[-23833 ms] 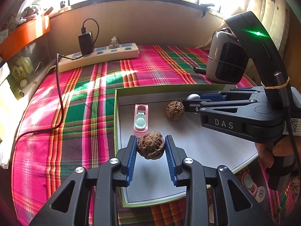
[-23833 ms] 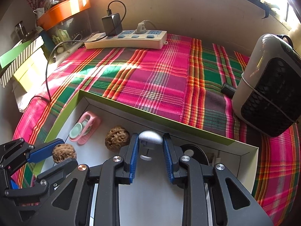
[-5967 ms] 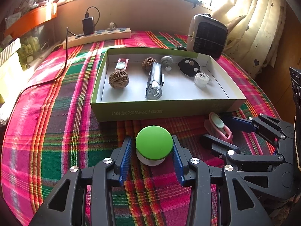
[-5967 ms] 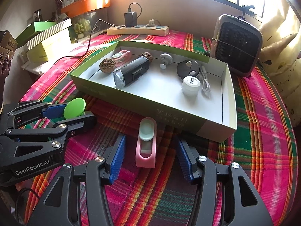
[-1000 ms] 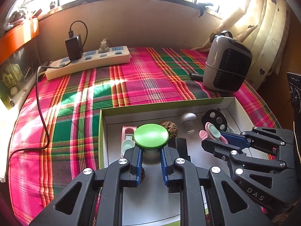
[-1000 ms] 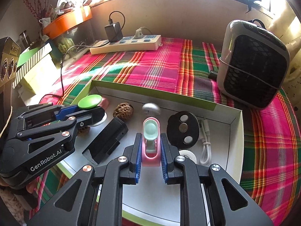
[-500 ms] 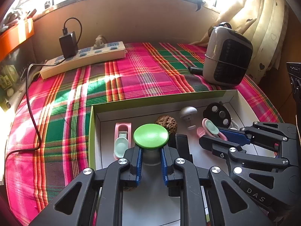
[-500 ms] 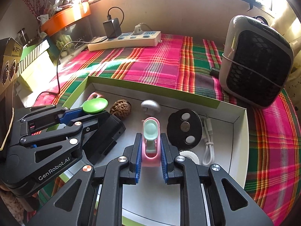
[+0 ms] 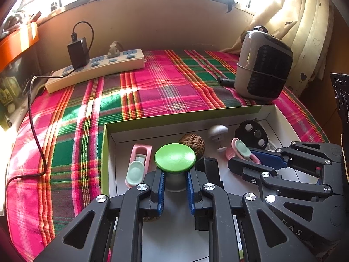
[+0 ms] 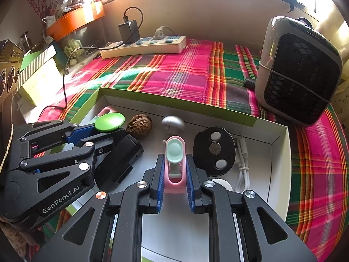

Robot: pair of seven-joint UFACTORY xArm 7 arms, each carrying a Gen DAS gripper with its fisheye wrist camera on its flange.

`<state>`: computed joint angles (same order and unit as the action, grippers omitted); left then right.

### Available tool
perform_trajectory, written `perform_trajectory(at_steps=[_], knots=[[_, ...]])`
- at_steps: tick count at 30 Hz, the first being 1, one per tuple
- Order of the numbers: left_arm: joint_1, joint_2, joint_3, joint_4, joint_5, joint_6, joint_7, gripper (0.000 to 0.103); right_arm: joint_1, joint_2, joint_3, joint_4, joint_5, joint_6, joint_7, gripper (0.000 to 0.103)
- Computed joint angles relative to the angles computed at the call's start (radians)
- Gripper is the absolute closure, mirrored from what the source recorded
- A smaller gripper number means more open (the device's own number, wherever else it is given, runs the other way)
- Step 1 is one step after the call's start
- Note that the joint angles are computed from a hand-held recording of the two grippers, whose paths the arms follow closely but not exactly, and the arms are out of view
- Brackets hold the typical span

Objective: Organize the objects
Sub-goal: 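Carry the green knob with the left tool while the right tool carries the pink holder into the box, then lower and open the left tool on the knob while the right tool releases the pink holder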

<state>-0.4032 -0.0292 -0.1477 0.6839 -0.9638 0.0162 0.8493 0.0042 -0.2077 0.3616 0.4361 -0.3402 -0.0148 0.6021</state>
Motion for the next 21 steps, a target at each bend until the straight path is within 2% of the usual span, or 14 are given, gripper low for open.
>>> perform_trajectory(at_steps=[7, 15, 21], knots=[[-0.002, -0.002, 0.000, -0.005, 0.008, -0.003, -0.013, 0.087, -0.002, 0.001, 0.003, -0.003, 0.000, -0.006, 0.003, 0.085], [-0.002, -0.002, 0.003, -0.008, 0.027, -0.006, -0.030, 0.078, 0.003, 0.001, -0.002, -0.003, 0.009, -0.005, -0.003, 0.085], [0.001, -0.004, 0.006, -0.008, 0.039, 0.000, -0.038, 0.076, 0.010, -0.002, -0.009, -0.005, 0.018, -0.003, -0.008, 0.085]])
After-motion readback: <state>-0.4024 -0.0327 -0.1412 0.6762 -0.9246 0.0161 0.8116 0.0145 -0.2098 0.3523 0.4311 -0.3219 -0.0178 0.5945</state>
